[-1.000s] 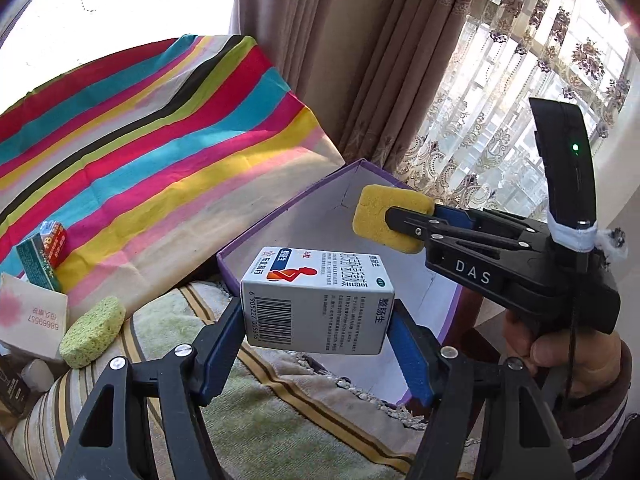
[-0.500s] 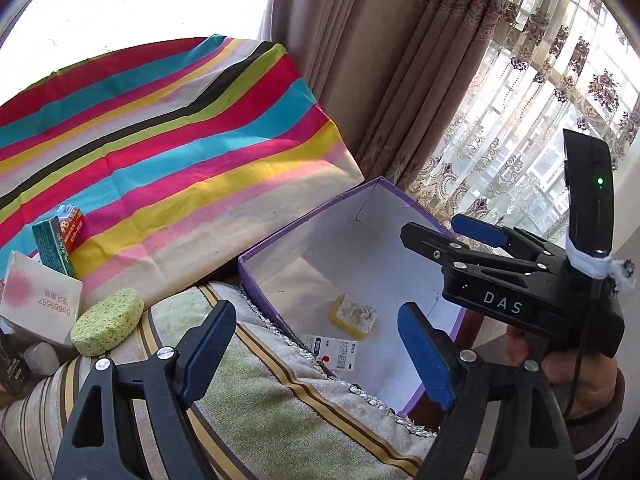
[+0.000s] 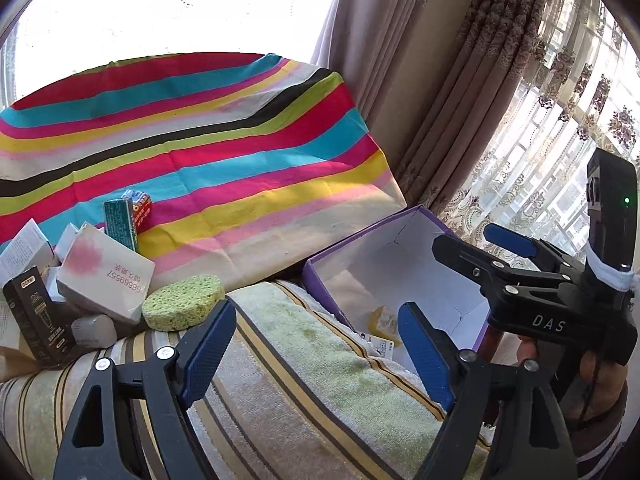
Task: Organize objects
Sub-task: 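Move both open tools back toward the pile on the sofa, then grasp the round green sponge with the right tool while the left tool grasps the black DORMI box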
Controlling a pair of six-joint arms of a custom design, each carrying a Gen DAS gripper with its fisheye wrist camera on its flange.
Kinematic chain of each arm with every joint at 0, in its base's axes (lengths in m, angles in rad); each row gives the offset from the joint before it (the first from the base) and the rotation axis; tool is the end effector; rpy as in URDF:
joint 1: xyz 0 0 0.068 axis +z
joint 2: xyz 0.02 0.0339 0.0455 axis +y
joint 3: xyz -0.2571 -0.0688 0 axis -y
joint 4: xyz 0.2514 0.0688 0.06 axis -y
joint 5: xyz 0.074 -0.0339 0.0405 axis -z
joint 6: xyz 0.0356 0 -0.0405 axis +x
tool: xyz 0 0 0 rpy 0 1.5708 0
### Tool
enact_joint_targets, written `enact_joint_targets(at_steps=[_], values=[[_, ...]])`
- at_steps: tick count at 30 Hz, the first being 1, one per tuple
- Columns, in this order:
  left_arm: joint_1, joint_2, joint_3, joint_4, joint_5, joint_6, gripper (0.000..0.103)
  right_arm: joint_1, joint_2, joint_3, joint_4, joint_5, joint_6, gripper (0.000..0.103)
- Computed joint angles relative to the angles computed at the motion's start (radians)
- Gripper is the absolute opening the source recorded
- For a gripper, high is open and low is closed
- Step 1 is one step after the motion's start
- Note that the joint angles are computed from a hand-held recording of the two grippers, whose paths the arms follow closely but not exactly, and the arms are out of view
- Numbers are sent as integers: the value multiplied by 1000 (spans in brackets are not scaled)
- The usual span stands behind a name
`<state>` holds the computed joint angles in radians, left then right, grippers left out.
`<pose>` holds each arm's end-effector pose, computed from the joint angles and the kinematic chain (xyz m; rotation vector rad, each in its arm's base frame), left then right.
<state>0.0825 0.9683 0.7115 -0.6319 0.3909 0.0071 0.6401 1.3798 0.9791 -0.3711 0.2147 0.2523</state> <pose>0.2005 0.0030 0.2365 0.0784 2.4156 -0.4385 0.2484 0.1755 0.2472 -0.3444 2.3032 0.1977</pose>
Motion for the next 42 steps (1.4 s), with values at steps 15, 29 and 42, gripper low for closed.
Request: enact_joint_targets(at_steps=[15, 29, 42], values=[[510, -29, -2, -135, 206, 250, 84, 106, 103, 88, -4, -62, 18, 103], [836, 99, 35, -180, 292, 447, 84, 212, 329, 293, -91, -127, -7, 103], [922, 248, 90, -163, 318, 474, 83, 258, 512, 477, -193, -148, -46, 103]])
